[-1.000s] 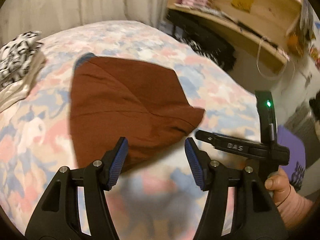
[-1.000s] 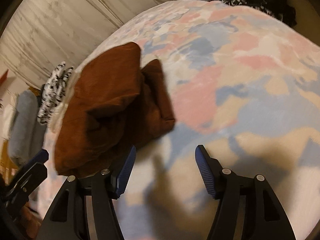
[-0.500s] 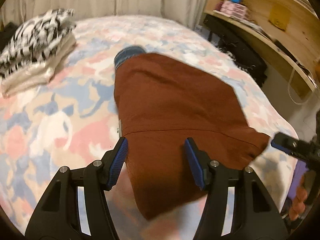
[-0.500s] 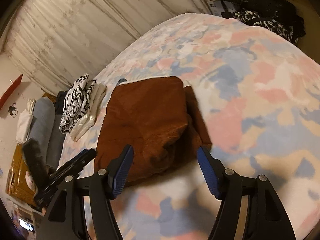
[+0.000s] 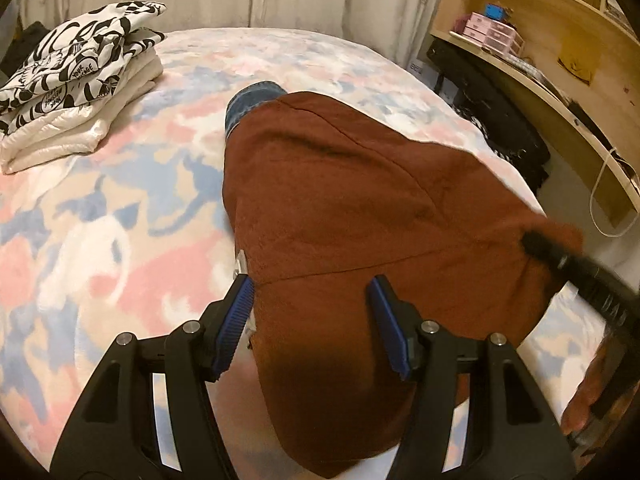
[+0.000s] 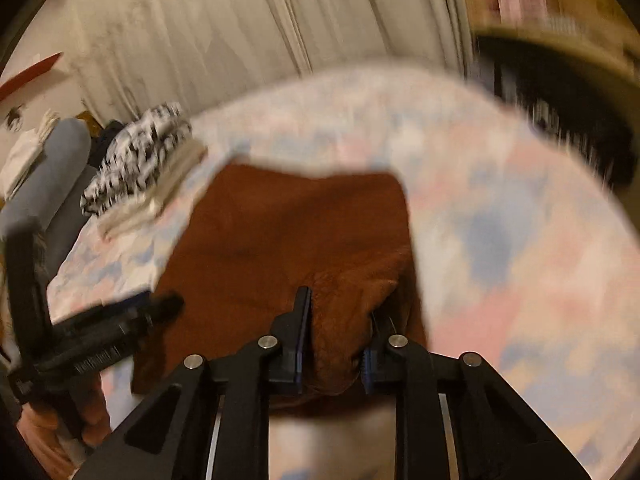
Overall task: Fold large clothes
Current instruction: 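Grasp the folded bundle edge with the right tool and straighten it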
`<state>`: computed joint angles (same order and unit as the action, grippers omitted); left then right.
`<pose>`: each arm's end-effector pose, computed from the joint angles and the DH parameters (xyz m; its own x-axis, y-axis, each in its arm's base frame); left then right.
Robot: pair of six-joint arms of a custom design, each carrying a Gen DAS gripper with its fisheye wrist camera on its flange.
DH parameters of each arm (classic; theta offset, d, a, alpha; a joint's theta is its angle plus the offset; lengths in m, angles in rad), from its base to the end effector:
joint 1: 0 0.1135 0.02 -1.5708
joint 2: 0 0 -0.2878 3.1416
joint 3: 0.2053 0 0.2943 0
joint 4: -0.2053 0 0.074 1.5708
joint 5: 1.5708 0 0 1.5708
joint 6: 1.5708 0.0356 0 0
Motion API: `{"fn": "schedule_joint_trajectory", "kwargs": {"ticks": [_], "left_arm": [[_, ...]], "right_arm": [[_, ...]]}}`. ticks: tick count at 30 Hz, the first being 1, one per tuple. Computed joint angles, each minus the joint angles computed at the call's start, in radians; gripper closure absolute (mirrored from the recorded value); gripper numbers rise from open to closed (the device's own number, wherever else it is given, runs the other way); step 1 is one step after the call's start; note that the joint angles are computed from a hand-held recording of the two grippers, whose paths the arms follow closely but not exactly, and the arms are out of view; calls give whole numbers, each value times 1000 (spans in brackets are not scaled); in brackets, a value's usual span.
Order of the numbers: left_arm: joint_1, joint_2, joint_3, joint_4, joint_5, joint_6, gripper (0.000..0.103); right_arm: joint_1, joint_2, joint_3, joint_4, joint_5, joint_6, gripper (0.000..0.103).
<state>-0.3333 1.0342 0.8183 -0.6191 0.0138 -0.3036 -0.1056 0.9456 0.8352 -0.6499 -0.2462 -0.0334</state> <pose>0.2273 -0.0792 0.2765 -0.7689 -0.0501 -0.6374 0.1111 0.9713 -0.2104 0.2229 -0.0149 0.3000 -0.6825 0.0398 -0.7298 -0.0962 0.9849 0.1437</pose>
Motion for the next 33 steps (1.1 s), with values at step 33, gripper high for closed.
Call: {"fn": "schedule_joint_trajectory", "kwargs": {"ticks": [33], "left_arm": [[-1, 525, 358, 77, -104, -12, 25]], "right_arm": [[51, 585, 318, 29, 126, 68, 54]]}}
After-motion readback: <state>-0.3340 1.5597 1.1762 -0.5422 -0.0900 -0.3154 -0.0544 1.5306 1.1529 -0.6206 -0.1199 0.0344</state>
